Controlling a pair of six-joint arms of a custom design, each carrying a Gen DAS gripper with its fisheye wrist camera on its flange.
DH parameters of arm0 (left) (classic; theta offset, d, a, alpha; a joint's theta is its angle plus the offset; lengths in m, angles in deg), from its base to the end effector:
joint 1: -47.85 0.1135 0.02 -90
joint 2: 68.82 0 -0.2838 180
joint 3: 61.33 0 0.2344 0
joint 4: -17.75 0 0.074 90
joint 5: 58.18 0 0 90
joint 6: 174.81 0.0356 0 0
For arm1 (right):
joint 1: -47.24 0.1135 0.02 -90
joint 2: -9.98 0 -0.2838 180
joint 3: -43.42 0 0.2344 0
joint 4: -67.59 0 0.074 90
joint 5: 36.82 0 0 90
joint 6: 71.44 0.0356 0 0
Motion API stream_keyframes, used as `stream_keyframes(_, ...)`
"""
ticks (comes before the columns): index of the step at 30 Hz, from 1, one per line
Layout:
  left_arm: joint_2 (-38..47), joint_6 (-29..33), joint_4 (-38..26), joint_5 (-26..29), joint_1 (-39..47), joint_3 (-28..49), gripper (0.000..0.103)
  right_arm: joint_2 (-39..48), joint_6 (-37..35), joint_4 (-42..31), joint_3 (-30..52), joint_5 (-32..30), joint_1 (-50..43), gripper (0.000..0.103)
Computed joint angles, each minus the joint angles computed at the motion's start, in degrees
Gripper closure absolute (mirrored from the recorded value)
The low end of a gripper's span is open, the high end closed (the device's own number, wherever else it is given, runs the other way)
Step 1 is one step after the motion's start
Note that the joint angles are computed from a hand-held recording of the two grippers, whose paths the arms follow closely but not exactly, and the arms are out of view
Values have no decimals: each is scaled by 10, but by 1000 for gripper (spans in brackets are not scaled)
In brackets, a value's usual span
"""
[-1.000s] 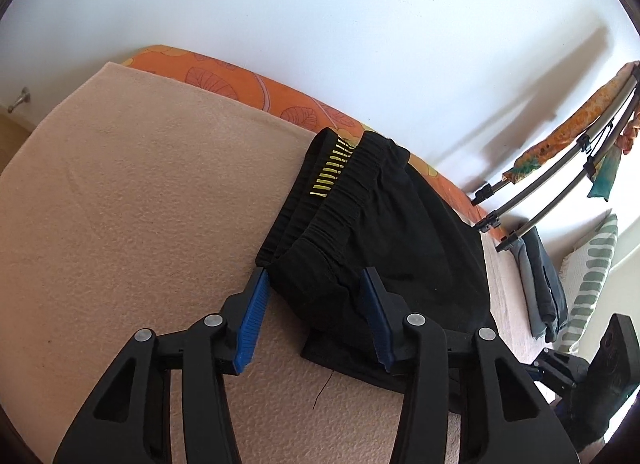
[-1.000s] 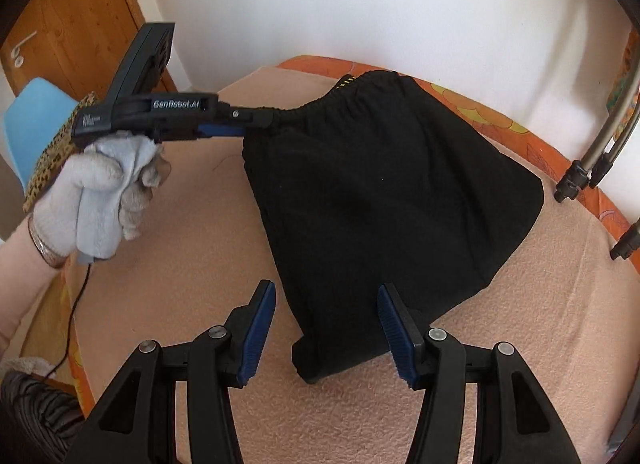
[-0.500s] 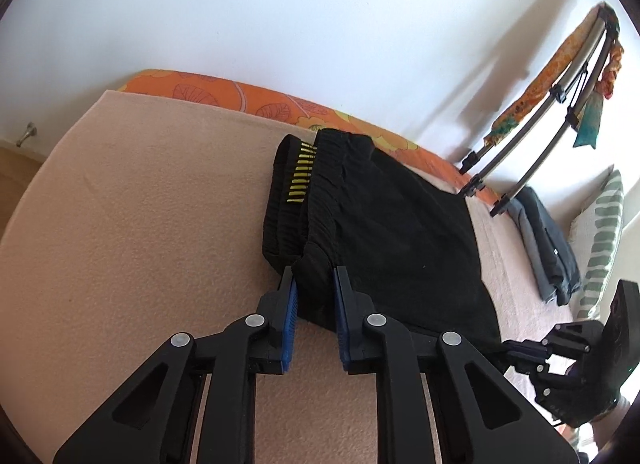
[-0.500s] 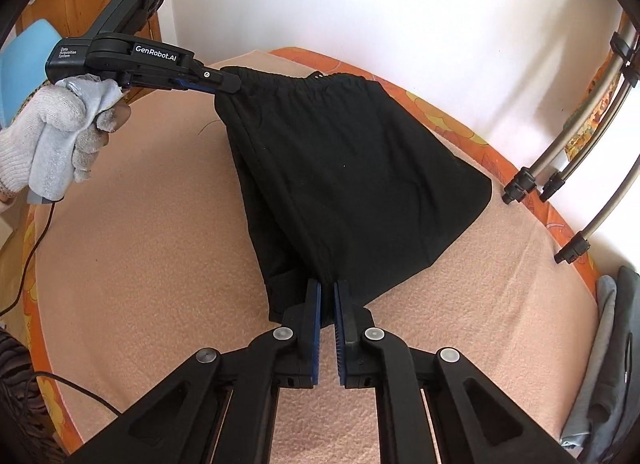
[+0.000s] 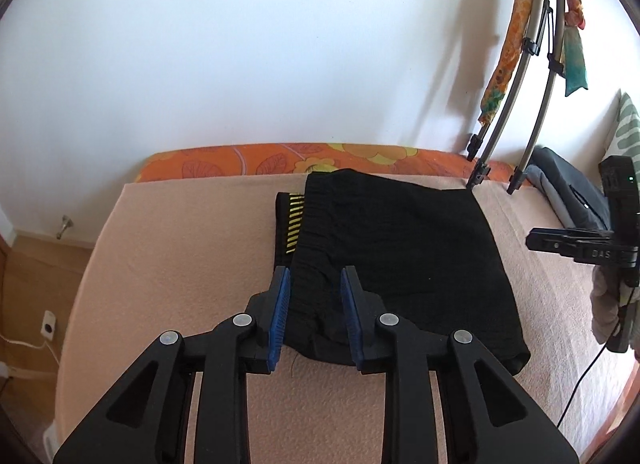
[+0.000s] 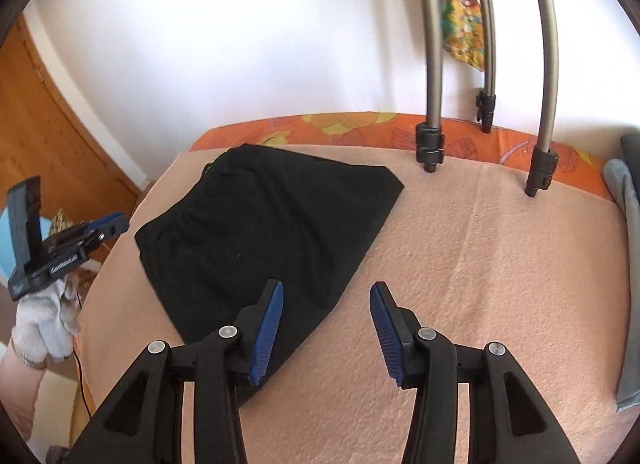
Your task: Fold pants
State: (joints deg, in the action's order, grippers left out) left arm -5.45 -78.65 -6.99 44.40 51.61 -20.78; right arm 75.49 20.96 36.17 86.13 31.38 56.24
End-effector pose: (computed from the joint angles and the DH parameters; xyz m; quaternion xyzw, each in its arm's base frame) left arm 0.1823 0.0042 0.1960 0.0591 0.9256 -0.0706 0.3673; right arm 0.1767 0.0414 0.1941 -0.1118 0.9296 0.2090 0.2823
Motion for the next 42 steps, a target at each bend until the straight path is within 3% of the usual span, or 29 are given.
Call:
stream_keyframes(6, 152, -17, 84, -55, -92, 38, 78, 187, 115, 135, 56, 11, -15, 61)
stream_keyframes(11, 257, -11, 150, -65, -76, 33, 79, 277, 152, 179, 96, 6, -4, 75)
stream_keyframes(12, 265, -5, 165, -69, -69, 25, 79, 286, 152, 180, 102, 22, 4, 85)
stream_keyframes(14, 260, 8, 188, -63, -53, 6, 79, 289, 152, 188, 102, 64, 20, 93)
stream_keyframes(17, 247, 16, 187, -74, -37, 1, 79, 316, 147, 204, 115, 66, 6, 96)
stream_keyframes(20, 228, 10, 164, -27, 15, 11, 78, 310, 135, 206, 110, 72, -4, 85)
stream_keyframes(22, 222, 9, 141, 18, 48, 29, 63, 300, 137, 211, 96, 36, -24, 66)
stream_keyframes(23, 219, 8, 134, 38, 58, 38, 50, 291, 139, 218, 83, 0, -41, 62)
stream_keyframes(26, 238, -3, 103, 89, 60, 82, 42, 282, 130, 223, 70, -57, -56, 59)
stream_keyframes(31, 353, -22, 54, 83, 1, 193, 36, 298, 130, 236, 75, -45, -27, 53)
stream_keyframes(36, 434, -41, 69, 45, -31, 254, 37, 325, 139, 280, 76, -38, -5, 49)
stream_keyframes(42, 462, -49, 54, 18, -35, 285, 37, 343, 129, 299, 82, -27, 25, 47)
